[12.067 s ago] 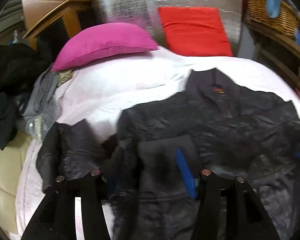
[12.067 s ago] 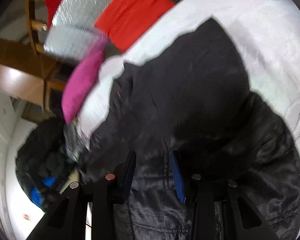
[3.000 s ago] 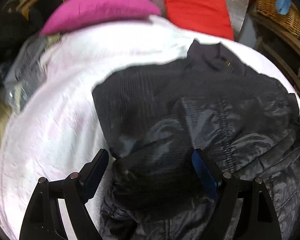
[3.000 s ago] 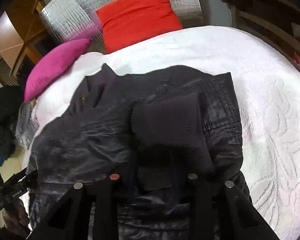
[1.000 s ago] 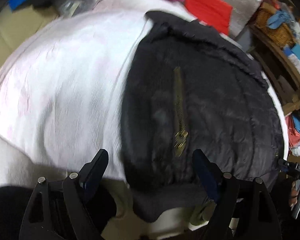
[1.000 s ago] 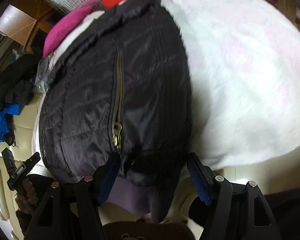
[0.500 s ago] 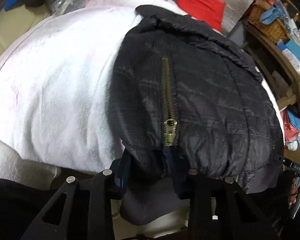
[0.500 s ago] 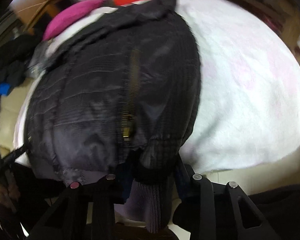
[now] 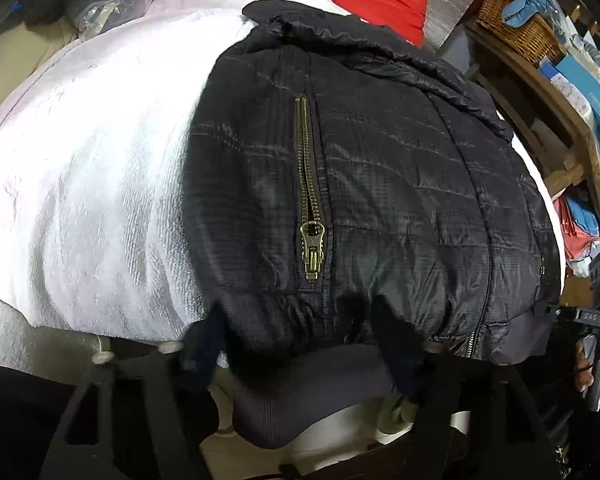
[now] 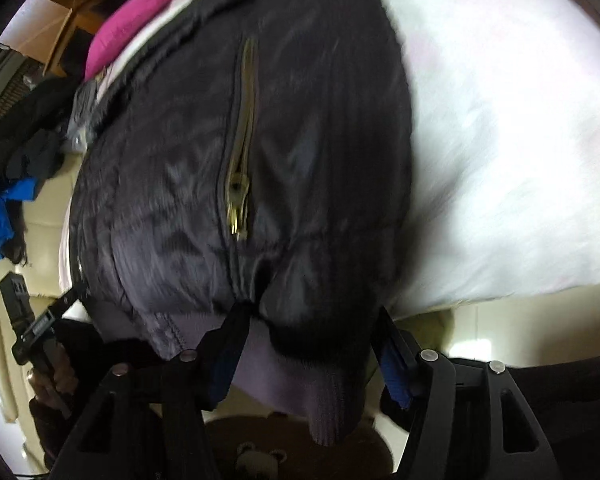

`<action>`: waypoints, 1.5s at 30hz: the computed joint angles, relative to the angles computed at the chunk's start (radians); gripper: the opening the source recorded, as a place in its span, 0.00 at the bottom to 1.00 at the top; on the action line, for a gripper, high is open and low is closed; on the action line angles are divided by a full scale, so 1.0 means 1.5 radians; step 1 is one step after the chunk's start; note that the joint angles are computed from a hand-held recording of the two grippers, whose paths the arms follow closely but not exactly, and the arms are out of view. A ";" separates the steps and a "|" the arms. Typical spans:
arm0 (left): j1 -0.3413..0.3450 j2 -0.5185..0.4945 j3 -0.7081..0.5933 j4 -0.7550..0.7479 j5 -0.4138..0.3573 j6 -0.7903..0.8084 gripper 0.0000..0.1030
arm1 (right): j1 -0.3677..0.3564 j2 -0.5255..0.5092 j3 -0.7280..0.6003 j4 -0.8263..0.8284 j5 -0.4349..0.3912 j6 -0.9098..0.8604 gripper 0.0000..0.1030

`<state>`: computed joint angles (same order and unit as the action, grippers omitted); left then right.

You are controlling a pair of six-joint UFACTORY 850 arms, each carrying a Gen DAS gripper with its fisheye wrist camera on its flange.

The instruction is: Fold large clothes

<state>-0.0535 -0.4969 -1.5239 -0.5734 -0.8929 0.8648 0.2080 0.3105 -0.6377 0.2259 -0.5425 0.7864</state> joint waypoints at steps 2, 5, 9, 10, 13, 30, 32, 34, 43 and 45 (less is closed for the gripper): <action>0.006 -0.002 -0.002 -0.011 0.002 -0.003 0.32 | 0.011 0.005 0.002 -0.037 -0.001 0.028 0.58; 0.021 -0.022 -0.026 -0.051 -0.035 -0.008 0.22 | 0.047 0.007 -0.018 -0.120 -0.032 0.078 0.29; 0.018 -0.025 -0.031 -0.048 -0.044 -0.002 0.31 | 0.079 0.037 -0.038 -0.171 -0.025 0.093 0.18; 0.016 -0.027 -0.032 -0.050 -0.048 0.001 0.45 | 0.081 0.051 -0.035 -0.173 -0.009 0.091 0.18; 0.007 -0.033 -0.036 -0.040 -0.060 0.001 0.76 | 0.067 0.088 -0.015 -0.107 0.053 0.025 0.19; 0.032 -0.041 -0.052 -0.050 -0.092 0.015 0.50 | 0.031 -0.016 -0.010 0.082 0.028 -0.153 0.24; 0.024 -0.043 -0.053 -0.032 -0.102 0.017 0.78 | 0.057 -0.015 -0.023 0.009 0.032 -0.093 0.18; 0.007 -0.030 -0.035 0.001 -0.067 0.016 0.78 | 0.061 0.001 -0.023 -0.015 0.055 -0.077 0.17; 0.019 -0.033 -0.043 -0.019 -0.077 0.012 0.20 | 0.046 -0.051 -0.041 0.079 0.074 -0.131 0.21; 0.029 -0.044 -0.058 -0.040 -0.102 0.015 0.18 | 0.064 -0.061 -0.055 -0.001 0.071 -0.071 0.17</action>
